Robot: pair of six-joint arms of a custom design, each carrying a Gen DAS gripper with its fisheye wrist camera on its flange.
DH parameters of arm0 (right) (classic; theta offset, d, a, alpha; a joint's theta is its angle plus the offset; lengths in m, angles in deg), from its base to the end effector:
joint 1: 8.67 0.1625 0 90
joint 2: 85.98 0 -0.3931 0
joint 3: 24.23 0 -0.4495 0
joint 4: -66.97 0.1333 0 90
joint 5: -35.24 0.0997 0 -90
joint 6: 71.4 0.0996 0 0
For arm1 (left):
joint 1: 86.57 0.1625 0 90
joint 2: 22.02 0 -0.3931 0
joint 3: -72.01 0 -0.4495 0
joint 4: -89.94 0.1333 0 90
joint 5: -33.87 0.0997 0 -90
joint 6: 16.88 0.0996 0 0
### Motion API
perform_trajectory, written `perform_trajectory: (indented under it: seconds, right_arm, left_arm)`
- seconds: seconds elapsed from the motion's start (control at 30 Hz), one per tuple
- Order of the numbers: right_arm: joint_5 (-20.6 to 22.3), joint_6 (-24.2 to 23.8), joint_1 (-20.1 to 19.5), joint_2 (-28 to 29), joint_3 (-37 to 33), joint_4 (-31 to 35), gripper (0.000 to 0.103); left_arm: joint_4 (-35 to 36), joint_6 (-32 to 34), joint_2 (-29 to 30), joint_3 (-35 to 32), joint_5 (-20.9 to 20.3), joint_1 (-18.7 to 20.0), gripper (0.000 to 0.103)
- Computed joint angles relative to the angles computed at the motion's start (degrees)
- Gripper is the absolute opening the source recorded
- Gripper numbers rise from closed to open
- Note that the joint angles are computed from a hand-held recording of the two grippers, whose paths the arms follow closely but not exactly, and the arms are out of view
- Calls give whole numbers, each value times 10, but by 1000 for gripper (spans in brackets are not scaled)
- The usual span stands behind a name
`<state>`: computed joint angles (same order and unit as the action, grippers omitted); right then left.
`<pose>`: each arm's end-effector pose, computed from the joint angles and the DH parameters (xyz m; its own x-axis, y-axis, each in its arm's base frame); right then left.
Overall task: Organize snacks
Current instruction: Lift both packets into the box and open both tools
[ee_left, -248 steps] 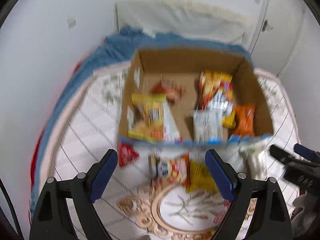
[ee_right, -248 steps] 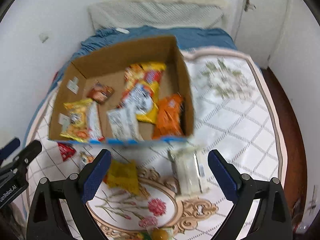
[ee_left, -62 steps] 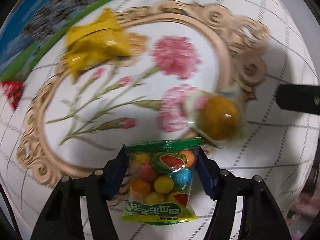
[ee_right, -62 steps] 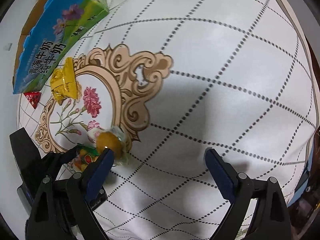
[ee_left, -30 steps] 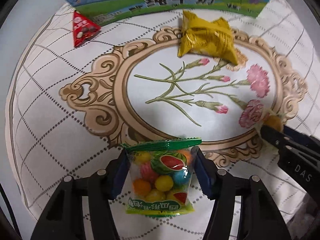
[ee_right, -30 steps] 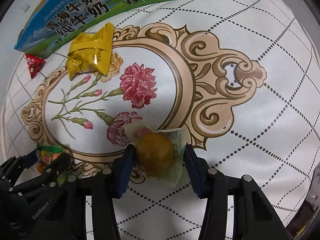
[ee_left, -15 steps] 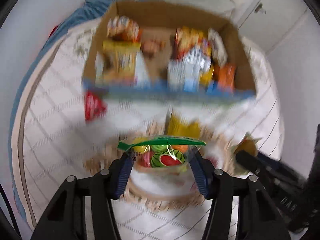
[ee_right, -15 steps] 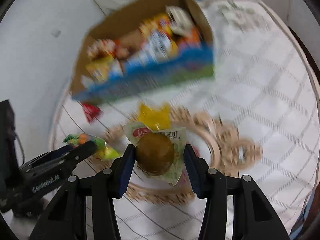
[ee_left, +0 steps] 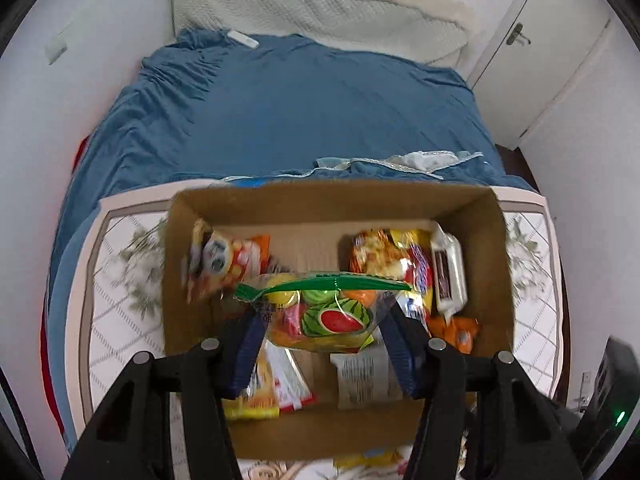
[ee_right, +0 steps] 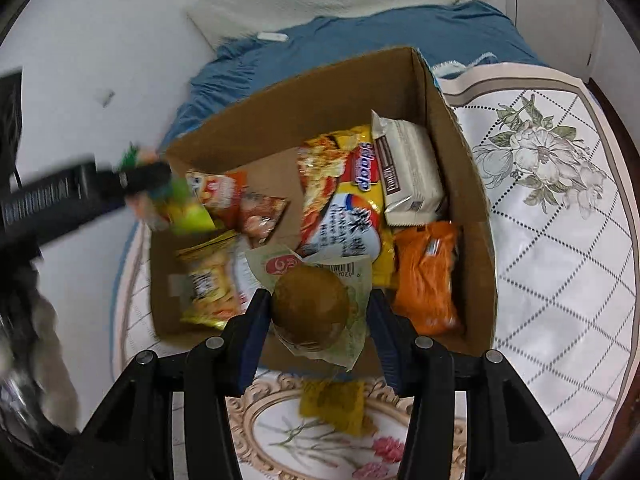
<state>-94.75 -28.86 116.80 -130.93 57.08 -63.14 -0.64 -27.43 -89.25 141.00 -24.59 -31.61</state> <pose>0.4885 -0.5663 0.1041 -0.8692 0.2471 0.4283 0.0117 0.8762 -0.4818 -0.2497 -0.6791 0.4242 -0.7850 0.3399 -0.5179 0.4377 0.8959 -0.0755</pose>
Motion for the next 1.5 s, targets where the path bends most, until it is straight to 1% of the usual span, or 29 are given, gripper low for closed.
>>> perform_trajectory:
  seconds: [0.1,0.23,0.4,0.47,0.53,0.57,0.6,0.63,0.67,0.7,0.73,0.77,0.87,0.93,1.07,1.13,1.23,1.33,1.4,1.5]
  right_arm:
    - [4,9,-18,9,-9,16,52]
    - [21,29,-40,10,-4,20,52]
    - [27,34,-51,10,1,30,52]
    - [39,29,-56,13,-5,45,53]
    - [56,37,-61,17,-14,68,55]
    - [57,40,-62,20,-18,80,68]
    - [55,43,-62,23,-23,89,78]
    - [63,34,-62,23,-20,74,81]
    - [63,35,-62,25,-24,78,83]
    - [56,38,-59,31,-33,89,87]
    - [47,37,-56,36,-40,96,91]
    - [38,37,-52,41,-47,101,95]
    - [10,37,-42,50,-64,115,95]
    - [-8,40,-36,50,-68,119,95]
    - [-53,49,-21,46,-72,136,96]
    - [-80,55,-13,45,-75,149,97]
    - [-116,64,1,43,-76,162,97]
    - [-136,76,12,35,-71,175,97]
    - [-141,81,18,32,-66,176,98]
    - [-148,90,30,28,-61,182,98]
  left_arm:
    - [8,0,43,-35,-2,15,53]
    - [8,1,85,-64,6,30,53]
    - [12,11,116,-86,11,40,53]
    - [16,12,124,-94,13,42,54]
    - [35,-1,132,-107,3,47,55]
    - [46,-9,135,-114,-6,50,55]
    - [51,-13,136,-117,-13,53,56]
    - [44,-10,132,-111,-12,53,58]
    - [36,-3,125,-102,-8,52,66]
    - [30,2,120,-95,-6,50,77]
    - [22,7,112,-84,-2,48,82]
    - [14,11,104,-74,2,46,82]
    - [-6,22,75,-39,8,39,84]
    - [-27,30,48,-9,11,33,91]
    - [-79,46,-19,66,23,17,92]
    - [-90,49,-48,95,29,11,92]
    - [-105,56,-93,139,48,-3,92]
    - [-128,63,-138,185,78,-20,92]
    - [-135,66,-164,209,96,-30,92]
    - [-130,54,-199,231,105,-41,92]
